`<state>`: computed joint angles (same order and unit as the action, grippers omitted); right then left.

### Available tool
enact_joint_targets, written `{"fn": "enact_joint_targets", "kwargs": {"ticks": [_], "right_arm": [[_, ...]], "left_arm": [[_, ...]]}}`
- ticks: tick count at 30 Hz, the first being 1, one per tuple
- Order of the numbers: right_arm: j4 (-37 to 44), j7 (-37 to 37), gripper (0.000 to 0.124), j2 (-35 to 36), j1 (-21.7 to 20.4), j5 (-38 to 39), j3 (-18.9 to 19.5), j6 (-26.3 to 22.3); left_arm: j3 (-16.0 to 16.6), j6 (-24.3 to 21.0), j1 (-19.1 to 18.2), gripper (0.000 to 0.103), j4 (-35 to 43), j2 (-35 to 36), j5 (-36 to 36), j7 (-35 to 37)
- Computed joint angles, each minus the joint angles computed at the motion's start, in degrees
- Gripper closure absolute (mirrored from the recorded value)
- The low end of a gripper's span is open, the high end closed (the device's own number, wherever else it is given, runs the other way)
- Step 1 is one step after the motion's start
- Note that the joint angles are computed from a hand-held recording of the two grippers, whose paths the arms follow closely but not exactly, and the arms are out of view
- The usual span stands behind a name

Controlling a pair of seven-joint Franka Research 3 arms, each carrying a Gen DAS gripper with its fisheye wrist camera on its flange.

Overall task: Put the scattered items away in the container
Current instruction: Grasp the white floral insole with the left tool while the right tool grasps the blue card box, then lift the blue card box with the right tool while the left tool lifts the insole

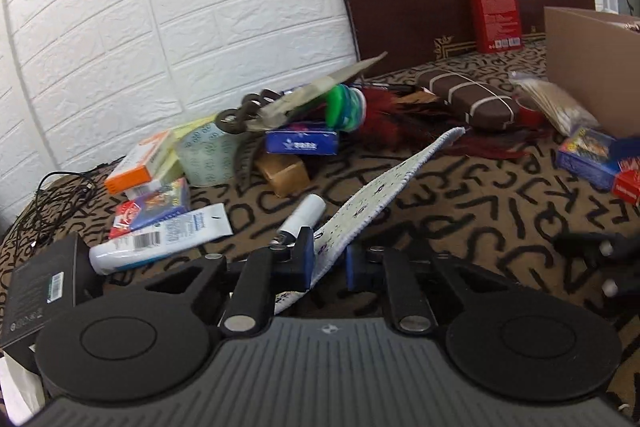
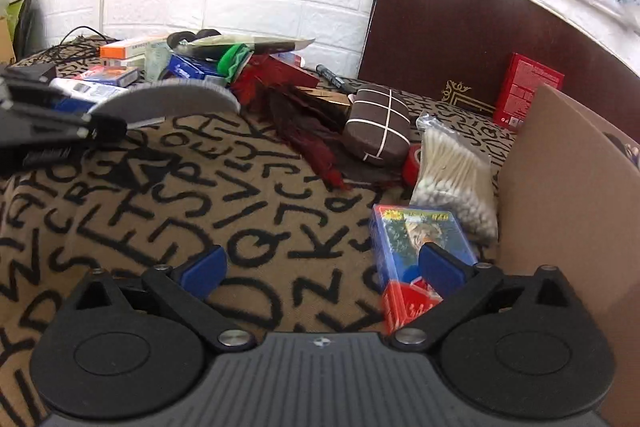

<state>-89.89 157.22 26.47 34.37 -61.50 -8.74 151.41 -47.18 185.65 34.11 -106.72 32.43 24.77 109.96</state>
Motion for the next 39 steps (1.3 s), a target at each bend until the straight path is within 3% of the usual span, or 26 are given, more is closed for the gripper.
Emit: {"fn": "enact_joint_targets", "kwargs": {"ticks": [1, 5, 12, 19, 22, 24, 25, 27, 29, 34, 39], "right_arm": [[1.8, -2.7, 0.021, 1.0, 0.2, 0.5, 0.2, -2.8], [10.8, -10.8, 0.021, 6.2, 1.4, 2.7, 0.0, -13.7], [18.1, -22.9, 0.021, 9.5, -2.7, 18.4, 1.7, -15.1], [12.6, -18.3, 0.021, 7.0, -2.7, 24.8, 0.4, -6.7], [8.7, -23.9, 0.021, 4.8, -3.9, 28.6, 2.9, -1.2], [5.0, -30.4, 0.021, 3.1, -5.8, 33.1, 5.9, 5.3], [3.3, -32.1, 0.021, 2.3, -5.2, 33.7, 5.5, 7.6], [1.8, -26.7, 0.021, 1.2, 0.6, 27.3, -0.7, 6.6], [0.0, -24.2, 0.021, 0.2, 2.8, 22.9, -3.1, 5.7], [-2.2, -20.1, 0.021, -1.2, 2.3, 18.6, -3.4, 4.7], [-1.0, -19.4, 0.021, -0.9, -0.2, 21.3, -0.2, 2.5]], "left_arm": [[1.5, -0.5, -1.7, 0.086, 1.5, 0.7, 0.1, 0.1], [2.4, -2.7, -3.8, 0.085, 5.8, 3.6, -1.4, 2.9], [1.3, -4.5, -4.1, 0.084, 6.3, 3.6, -6.6, 6.2], [1.7, -4.1, -4.6, 0.084, 5.8, 3.0, -9.5, 7.6], [1.4, -4.1, -4.3, 0.084, 5.7, 3.0, -10.0, 8.1], [1.1, -3.8, -3.9, 0.084, 5.0, 2.7, -10.0, 8.5], [0.8, -3.6, -3.5, 0.084, 4.6, 2.6, -9.8, 8.8], [0.2, -3.4, -2.7, 0.084, 4.0, 2.5, -9.4, 9.2], [-0.4, -3.6, -2.0, 0.084, 3.8, 2.6, -9.1, 9.5], [1.1, -2.8, -3.2, 0.084, 3.5, 1.9, -8.8, 8.9], [1.2, -2.7, -3.2, 0.084, 3.3, 1.8, -7.9, 8.2]]}}
